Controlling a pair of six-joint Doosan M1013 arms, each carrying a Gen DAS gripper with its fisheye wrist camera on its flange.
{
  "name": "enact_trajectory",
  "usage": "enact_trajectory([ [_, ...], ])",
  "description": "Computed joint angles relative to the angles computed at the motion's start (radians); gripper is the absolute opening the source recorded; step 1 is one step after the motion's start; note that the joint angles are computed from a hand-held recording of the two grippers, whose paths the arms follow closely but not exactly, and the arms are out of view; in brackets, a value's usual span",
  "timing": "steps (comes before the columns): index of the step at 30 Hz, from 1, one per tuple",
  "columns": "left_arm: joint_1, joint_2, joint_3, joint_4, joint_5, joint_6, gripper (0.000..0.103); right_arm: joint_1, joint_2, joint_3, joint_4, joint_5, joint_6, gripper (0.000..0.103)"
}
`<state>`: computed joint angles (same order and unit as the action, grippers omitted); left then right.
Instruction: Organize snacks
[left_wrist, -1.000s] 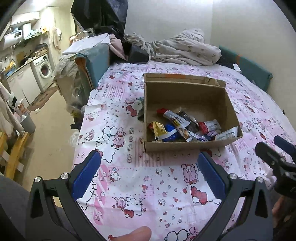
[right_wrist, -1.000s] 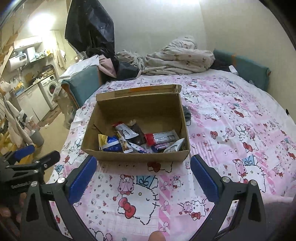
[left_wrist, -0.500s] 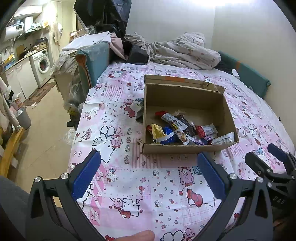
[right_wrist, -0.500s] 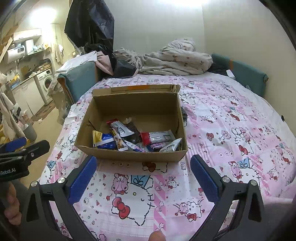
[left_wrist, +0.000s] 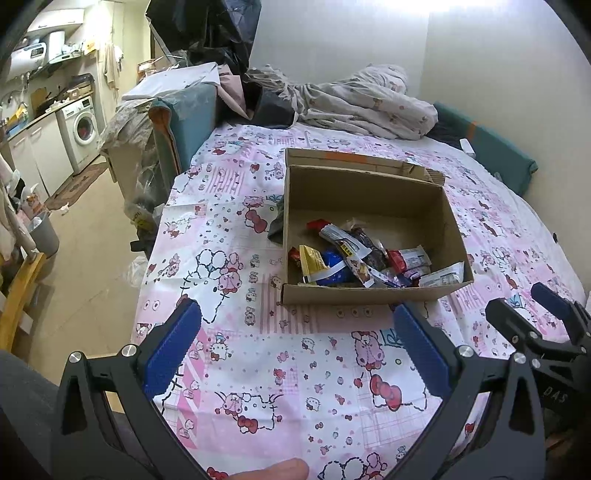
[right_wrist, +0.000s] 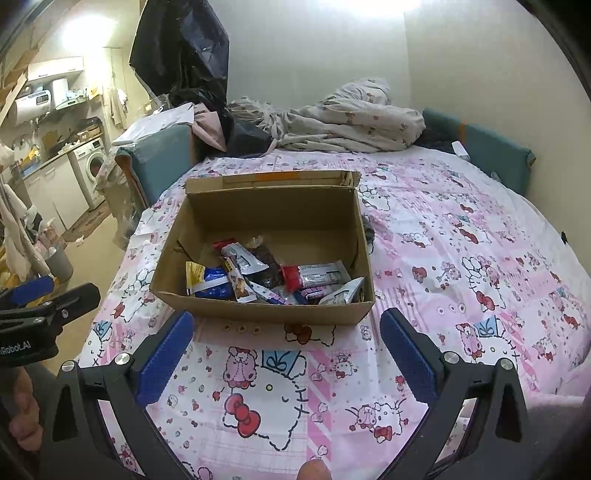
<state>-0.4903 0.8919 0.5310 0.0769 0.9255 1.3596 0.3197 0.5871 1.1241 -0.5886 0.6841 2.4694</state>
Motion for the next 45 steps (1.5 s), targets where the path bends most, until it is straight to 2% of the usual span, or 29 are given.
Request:
enact_trajectory([
  [45,0.002,0.004,-0.008,-0.016,0.012,0.015,0.103,-0.006,0.001,-0.004,0.012,0.002,0.026,0.103],
])
